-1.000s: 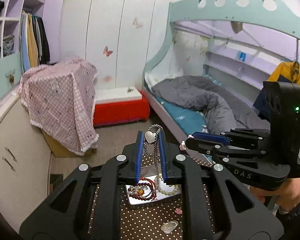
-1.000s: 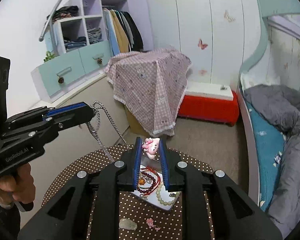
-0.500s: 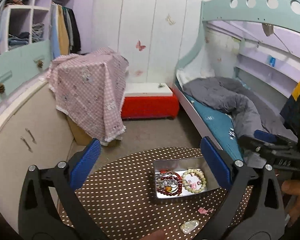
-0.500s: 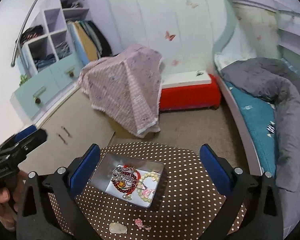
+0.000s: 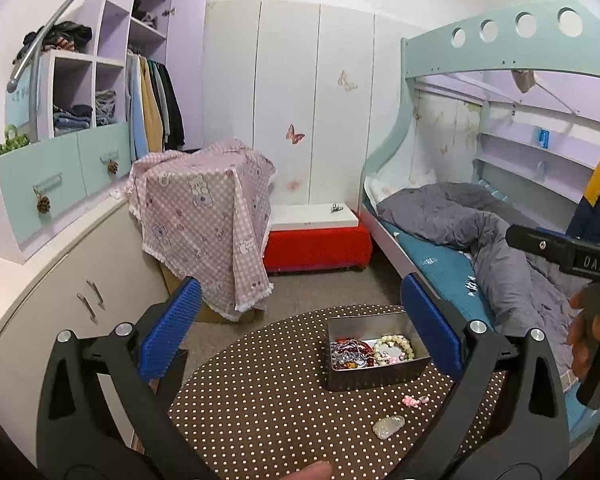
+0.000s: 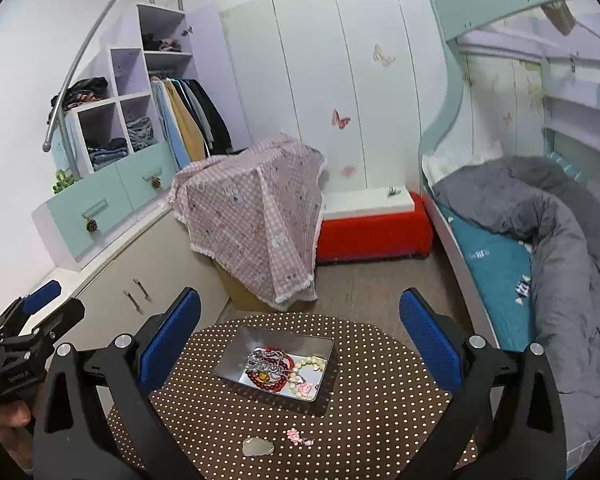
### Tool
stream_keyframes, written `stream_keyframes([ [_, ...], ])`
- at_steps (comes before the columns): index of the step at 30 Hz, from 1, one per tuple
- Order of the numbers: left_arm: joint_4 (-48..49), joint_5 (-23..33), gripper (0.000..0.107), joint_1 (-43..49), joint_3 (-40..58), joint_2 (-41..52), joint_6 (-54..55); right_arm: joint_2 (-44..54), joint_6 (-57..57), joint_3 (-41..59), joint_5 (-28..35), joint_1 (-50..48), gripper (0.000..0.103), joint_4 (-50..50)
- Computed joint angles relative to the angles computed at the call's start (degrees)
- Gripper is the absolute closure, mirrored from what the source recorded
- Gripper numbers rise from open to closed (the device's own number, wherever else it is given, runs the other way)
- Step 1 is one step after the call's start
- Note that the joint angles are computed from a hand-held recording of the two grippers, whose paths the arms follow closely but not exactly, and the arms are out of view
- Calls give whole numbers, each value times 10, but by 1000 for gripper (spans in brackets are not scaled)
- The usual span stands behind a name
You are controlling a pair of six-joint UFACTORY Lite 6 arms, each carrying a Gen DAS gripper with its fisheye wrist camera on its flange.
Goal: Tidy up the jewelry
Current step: 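Move both tools back toward the pale jade pendant and small pink charm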
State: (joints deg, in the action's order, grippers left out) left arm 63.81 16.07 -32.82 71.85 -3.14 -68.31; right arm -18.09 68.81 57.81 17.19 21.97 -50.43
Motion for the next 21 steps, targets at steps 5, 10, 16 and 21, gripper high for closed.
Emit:
stream_keyframes([
  [5,52,7,10,-16,-50,-54,-47,-45,57,-27,35,35,7,-59],
  [10,74,1,10,-22,-89,-93,-70,-86,87,-58,60,59,7,-89],
  [16,108,-4,10,-30,-134,-124,-106,-129,130,-101,85,84,7,-124],
  [21,158,-11,10,-37,-180,-141,-149,-160,158,-140,103,102,7,-138],
])
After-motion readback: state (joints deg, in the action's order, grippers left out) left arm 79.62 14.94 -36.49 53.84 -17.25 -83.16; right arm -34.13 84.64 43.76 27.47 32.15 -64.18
